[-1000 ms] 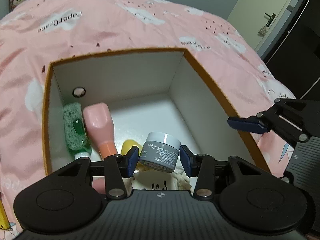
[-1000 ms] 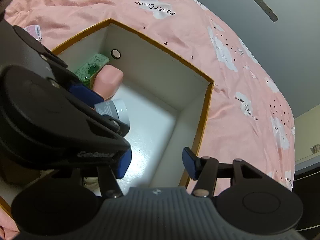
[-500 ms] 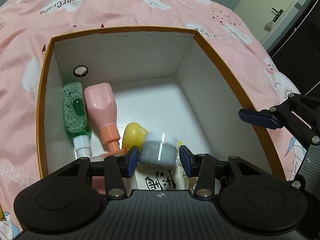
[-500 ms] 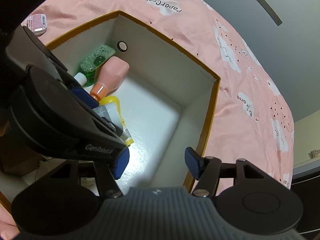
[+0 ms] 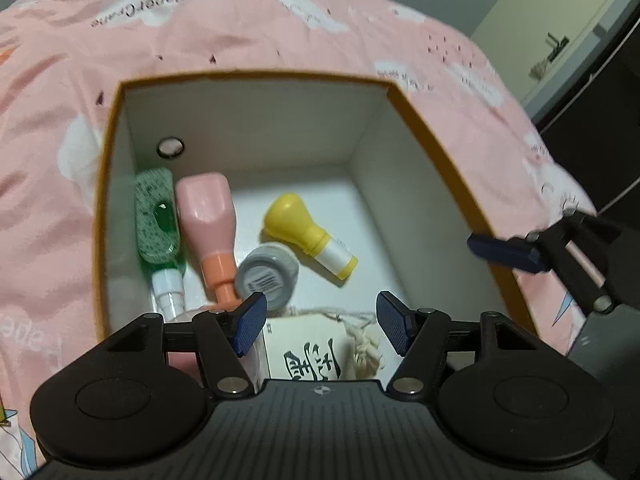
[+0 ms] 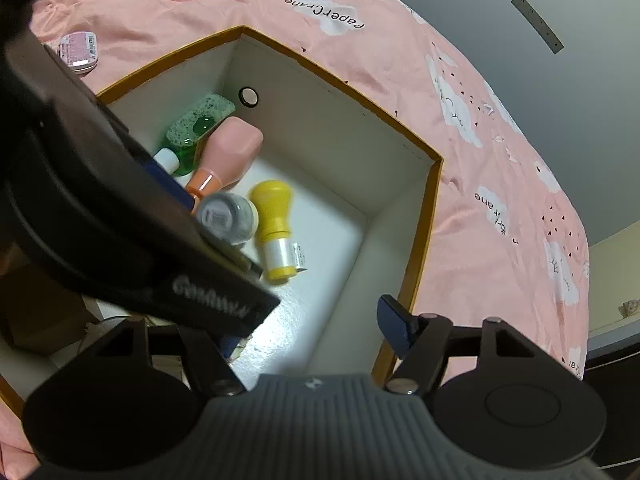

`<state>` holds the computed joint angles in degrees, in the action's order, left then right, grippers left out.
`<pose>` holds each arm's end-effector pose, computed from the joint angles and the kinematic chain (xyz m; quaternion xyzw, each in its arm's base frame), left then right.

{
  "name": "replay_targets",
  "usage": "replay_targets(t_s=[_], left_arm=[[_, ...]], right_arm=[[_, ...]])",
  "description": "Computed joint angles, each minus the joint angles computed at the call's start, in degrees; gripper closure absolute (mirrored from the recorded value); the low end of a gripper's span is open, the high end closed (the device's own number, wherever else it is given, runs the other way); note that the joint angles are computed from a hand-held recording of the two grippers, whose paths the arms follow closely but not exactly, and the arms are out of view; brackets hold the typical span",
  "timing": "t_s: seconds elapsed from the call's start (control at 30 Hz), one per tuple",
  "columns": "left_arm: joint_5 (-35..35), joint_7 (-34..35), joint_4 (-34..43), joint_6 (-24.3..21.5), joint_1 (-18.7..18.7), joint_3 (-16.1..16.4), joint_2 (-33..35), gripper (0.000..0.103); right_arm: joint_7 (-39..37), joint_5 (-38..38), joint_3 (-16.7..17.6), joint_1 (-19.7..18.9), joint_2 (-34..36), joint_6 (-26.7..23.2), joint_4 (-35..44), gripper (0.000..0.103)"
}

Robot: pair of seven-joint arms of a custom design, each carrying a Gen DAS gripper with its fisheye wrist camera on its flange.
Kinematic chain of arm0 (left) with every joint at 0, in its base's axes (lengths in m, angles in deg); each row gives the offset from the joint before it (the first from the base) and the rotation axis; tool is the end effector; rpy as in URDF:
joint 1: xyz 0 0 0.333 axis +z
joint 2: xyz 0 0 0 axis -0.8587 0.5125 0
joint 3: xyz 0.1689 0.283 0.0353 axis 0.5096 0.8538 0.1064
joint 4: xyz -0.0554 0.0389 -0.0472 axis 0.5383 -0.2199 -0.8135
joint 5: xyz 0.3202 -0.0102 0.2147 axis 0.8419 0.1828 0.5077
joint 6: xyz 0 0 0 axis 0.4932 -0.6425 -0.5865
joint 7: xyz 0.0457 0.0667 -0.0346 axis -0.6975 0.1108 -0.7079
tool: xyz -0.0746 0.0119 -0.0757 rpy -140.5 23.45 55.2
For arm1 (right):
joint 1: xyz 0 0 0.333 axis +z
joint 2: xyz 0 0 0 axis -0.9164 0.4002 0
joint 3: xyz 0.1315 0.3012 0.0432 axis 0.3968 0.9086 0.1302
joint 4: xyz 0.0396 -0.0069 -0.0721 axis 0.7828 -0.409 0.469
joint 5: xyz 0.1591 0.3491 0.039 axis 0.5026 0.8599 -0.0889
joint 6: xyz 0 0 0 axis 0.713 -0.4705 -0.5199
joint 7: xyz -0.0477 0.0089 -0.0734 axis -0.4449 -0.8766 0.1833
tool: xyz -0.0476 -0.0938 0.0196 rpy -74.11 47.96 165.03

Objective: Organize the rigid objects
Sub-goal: 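Release the grey jar with the left gripper while the right gripper releases the yellow stamp into the box, then move both grippers back toward the yellow tape measure and pink tin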

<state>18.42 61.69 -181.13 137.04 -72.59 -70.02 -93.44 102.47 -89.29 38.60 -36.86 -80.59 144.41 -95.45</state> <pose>0.4635 -0.2506 0.5144 -0.7054 0.6307 -0.3173 0.0628 0.4635 0.3821 0.5436 -0.9063 0.2941 -0.2784 0.1208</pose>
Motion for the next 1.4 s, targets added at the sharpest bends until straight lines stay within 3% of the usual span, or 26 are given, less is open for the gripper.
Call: replay_targets(t_s=[0.33, 0.57, 0.77, 0.97, 1.2, 1.4], left_arm=[[9.39, -7.28, -2.78, 3.95, 4.01, -3.11, -4.99, 0.029], [16.07, -12.46, -5.77, 5.78, 8.99, -6.66, -10.68, 0.029], [17.05, -12.77, -8.72, 6.01, 10.88, -7.56, -15.92, 0.029], [16.50, -13.56, -11.57, 6.14, 13.49, -8.50, -21.29, 0.029], [14.97, -13.55, -15.92, 2.33, 16.15, -8.37, -28.36, 0.029], [13.22, -13.70, -20.55, -2.39, 17.34, -6.37, -34.81, 0.029]], right_arm=[[1.00, -1.02, 0.23, 0.10, -1.49, 0.81, -0.85, 0.027], [8.45, -4.74, 0.35, -0.43, -3.61, 2.82, -1.59, 0.024], [11.93, 0.69, 0.22, -1.17, -5.73, 8.67, -2.94, 0.024], [8.91, 10.77, 0.74, 0.01, -5.96, 13.11, -3.23, 0.024], [3.67, 16.84, 2.27, 2.66, -2.72, 14.06, 0.02, 0.022], [-0.80, 19.96, 3.50, 4.78, 0.84, 12.92, 4.13, 0.022]])
